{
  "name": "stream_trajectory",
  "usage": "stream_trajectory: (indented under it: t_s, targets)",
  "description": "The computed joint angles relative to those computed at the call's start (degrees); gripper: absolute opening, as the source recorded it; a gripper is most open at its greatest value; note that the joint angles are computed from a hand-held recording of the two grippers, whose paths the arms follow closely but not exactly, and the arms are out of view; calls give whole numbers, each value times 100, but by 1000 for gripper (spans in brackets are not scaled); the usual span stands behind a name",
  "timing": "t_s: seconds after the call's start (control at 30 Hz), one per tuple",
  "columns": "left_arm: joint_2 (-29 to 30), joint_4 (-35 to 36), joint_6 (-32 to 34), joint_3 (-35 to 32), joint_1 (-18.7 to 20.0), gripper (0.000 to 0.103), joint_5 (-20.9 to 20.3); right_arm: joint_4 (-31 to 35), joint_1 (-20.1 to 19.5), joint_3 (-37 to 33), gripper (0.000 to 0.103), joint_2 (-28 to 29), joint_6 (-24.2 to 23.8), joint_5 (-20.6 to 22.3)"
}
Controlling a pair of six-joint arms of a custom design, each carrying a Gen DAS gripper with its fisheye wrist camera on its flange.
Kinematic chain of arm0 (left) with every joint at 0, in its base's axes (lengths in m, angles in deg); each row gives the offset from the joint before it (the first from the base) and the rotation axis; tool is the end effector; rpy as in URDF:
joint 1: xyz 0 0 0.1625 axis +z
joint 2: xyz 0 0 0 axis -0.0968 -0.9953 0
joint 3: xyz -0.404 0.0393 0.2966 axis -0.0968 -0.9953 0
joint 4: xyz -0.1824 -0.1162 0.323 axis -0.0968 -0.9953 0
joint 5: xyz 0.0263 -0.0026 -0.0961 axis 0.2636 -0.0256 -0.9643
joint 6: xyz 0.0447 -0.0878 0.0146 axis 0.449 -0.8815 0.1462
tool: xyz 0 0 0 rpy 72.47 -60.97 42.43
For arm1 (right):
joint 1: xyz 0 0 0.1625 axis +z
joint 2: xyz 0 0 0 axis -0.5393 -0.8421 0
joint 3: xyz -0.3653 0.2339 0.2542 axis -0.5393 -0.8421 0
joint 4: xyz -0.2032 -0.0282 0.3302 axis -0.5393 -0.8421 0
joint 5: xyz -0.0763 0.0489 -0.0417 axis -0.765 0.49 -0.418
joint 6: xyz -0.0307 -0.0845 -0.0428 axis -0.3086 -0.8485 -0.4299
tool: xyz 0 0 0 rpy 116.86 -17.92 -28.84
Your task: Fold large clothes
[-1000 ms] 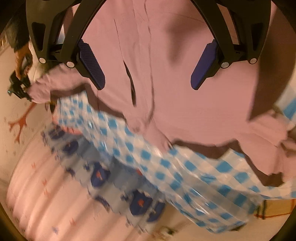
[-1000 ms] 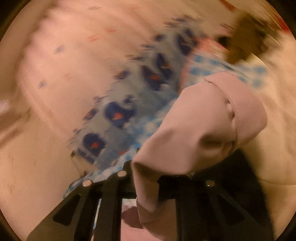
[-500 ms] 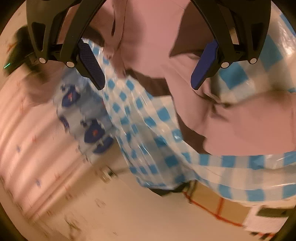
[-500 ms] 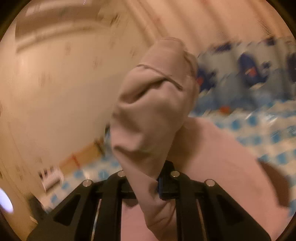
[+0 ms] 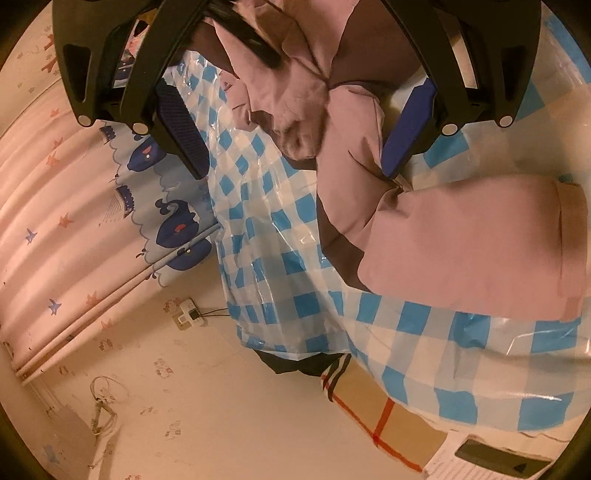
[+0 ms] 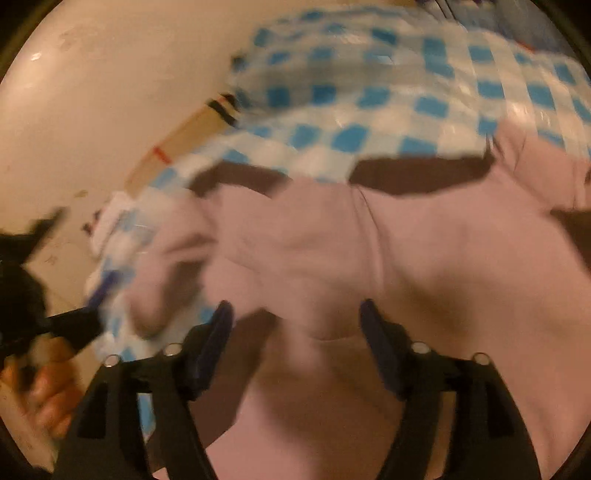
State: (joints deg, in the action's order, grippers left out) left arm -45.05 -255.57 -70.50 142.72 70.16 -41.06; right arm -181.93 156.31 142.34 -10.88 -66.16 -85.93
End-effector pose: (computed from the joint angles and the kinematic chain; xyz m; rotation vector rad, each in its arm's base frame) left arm -0.0747 -0.5302 0.4681 0.0834 -2.6894 1.3608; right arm 0.4383 -0.4909 0.1201 0.2930 -2.8172 0.8420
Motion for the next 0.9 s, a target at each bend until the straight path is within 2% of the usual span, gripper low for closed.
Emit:
stream_trajectory:
  t_s: [0.07,0.1,0.17,0.2,0.23,0.3,0.4,0.47,0.5,0.57,0.6,0.63,0.67,0.7,0.73,0.77,0.83,0.9]
  targets:
    - [6,16,29,2,-18,90,-28,153,135,-79,85,-53,-119,-225]
    - [7,22,69,7,-29,90,-39,94,227,-111,85,-40,-248,-510]
    - [13,294,267,-38,-68,90,-85,-532,389,-88,85,37,-506,-1259]
    - [31,547,403,-99,-90,90,-129,-1074,440,38,85,4,-642,-1745]
    - [67,874,626,-171,-147,90,-171,-1539,424,149,85,-18,-779,-2057]
    - [191,1016,977,-202,-300,90,-147,-2455,227,466,85,-170,-893,-2550]
    - [652,1011,1599,-345,-589,90,-288,-3253,-302,1003,85,-542,-696,-2629]
    - [1103,983,2228,-494,-744,90,-522,-3604,-537,1248,85,-726,-555,-2618]
    - [1321,1044,2507,-551,-819,90,-449,-3731,-668,1382,85,-817,-511,-2631]
    - [1864,1727,2841,-839,-928,90,105,-3729,-833,1582,85,-940,-453,-2661]
    - [2172,1995,2740,-982,-869,90,530,-3926,-954,1751,85,-937,-643,-2695]
    - [2315,2221,2567,-1100,-787,90,716,-4002,-1148,1973,85,-956,-763,-2698]
    - [2454,2398,2503,-1175,-630,80,661,-4078,-1413,2285,85,-1025,-642,-2462]
    - [2530,2335,2679,-1124,-508,79,512,-4390,-1625,2570,81,-1090,-391,-1985]
    - [2555,2033,2974,-961,-517,79,602,-4607,-1758,2745,80,-1194,-169,-1650]
    - [2569,1843,3165,-828,-605,79,843,-4584,-1784,2781,80,-1265,-139,-1556]
    - [2548,1662,3325,-671,-791,79,1280,-4137,-1611,2634,80,-1326,-143,-1861]
    - [2336,1355,3364,-508,-867,81,1140,-4491,-1258,2643,82,-1317,-355,-2030]
